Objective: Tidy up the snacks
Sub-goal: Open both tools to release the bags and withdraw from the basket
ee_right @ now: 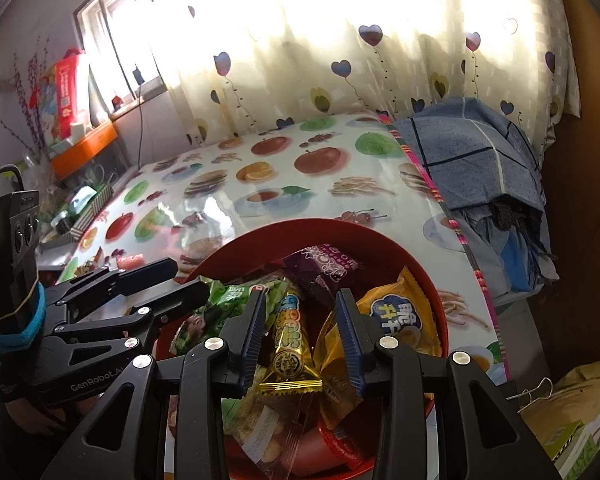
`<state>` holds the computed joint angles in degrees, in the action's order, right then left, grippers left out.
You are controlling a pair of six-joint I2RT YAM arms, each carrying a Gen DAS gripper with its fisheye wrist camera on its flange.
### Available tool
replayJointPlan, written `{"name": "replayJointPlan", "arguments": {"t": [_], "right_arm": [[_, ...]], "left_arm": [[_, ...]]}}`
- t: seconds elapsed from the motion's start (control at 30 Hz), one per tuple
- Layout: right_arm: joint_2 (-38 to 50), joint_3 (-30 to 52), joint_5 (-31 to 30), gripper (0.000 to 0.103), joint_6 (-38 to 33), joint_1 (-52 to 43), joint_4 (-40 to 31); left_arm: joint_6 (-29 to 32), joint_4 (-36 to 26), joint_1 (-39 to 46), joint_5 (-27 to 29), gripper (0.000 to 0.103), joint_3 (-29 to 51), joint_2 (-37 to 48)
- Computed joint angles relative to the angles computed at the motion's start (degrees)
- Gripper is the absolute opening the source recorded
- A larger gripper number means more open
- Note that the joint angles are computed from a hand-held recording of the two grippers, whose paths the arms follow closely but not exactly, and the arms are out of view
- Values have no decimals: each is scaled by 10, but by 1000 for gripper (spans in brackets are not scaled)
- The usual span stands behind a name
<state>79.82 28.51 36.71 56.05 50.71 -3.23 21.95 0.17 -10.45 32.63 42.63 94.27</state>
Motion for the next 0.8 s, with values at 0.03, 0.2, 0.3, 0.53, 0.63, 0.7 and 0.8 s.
{"name": "replayJointPlan", "arguments": {"t": [0.03,0.2,0.3,0.53,0.63,0.7,0.8], "right_arm": [[4,5,1,34,5,6,-6],[23,34,9,34,20,35,-37],[34,52,12,36,24,50,-54],[62,87,20,40,38,76,-79],[72,100,21,41,34,82,-82],[80,107,19,42,31,85,-80],[91,116,15,43,25,87,-74]], "left_arm": [[2,-4,6,1,52,-5,-7],[17,-21,29,13,52,-26,-40],[27,-35,44,22,52,-36,-57],[59,-71,84,50,52,-56,-92],[70,-83,99,57,52,-61,-102],[76,-89,108,60,52,-62,-106],[91,-103,127,69,52,-64,-110]]}}
